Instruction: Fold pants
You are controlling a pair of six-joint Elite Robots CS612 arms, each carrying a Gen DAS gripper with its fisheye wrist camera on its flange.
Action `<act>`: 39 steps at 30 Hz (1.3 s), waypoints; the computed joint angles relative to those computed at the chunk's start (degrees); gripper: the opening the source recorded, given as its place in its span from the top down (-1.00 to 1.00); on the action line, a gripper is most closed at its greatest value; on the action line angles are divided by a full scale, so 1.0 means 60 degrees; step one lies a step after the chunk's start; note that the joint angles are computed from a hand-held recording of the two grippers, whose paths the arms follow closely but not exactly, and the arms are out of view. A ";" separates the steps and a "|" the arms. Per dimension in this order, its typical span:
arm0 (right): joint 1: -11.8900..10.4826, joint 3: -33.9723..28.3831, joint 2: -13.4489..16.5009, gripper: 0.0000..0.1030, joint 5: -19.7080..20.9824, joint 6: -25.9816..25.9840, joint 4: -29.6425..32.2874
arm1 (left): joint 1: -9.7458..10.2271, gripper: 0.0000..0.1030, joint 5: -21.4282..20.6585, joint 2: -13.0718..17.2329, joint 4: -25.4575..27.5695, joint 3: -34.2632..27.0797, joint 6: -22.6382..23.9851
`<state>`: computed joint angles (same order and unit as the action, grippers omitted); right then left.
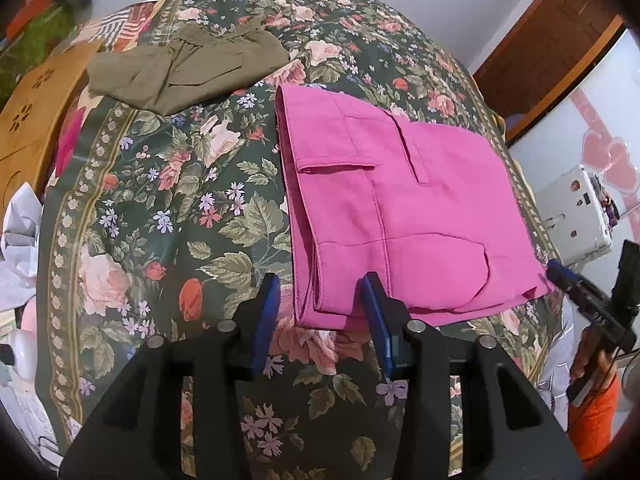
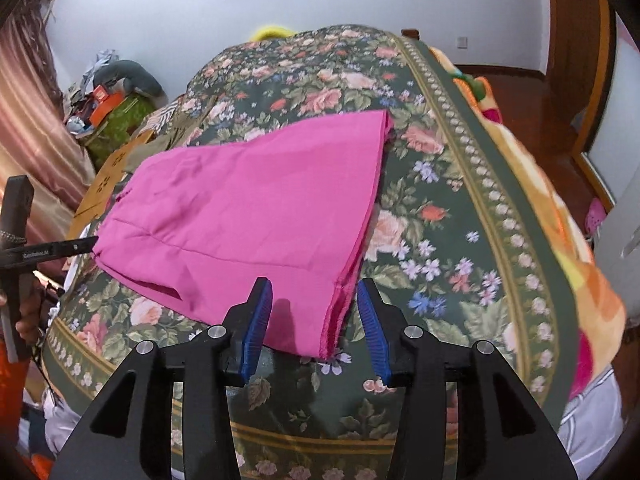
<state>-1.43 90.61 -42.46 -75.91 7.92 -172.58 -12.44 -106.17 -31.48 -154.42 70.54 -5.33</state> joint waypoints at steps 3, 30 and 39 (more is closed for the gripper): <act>0.0019 -0.0056 0.0087 0.22 0.0184 -0.0110 0.0197 | 0.0014 0.51 -0.0217 -0.0019 -0.0119 0.0067 0.0013; 0.0104 -0.0048 0.0093 0.58 -0.0403 -0.0502 0.0365 | -0.0331 0.72 0.1968 -0.0316 -0.0842 0.0699 0.1139; -0.0093 -0.0315 0.0027 0.23 -0.0515 -0.0246 0.0132 | -0.0243 0.19 0.2323 -0.0191 -0.1194 0.0023 0.0820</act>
<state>-1.98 88.72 -42.30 -78.99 6.45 -171.78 -13.90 -92.24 -32.62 -161.58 70.67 -0.40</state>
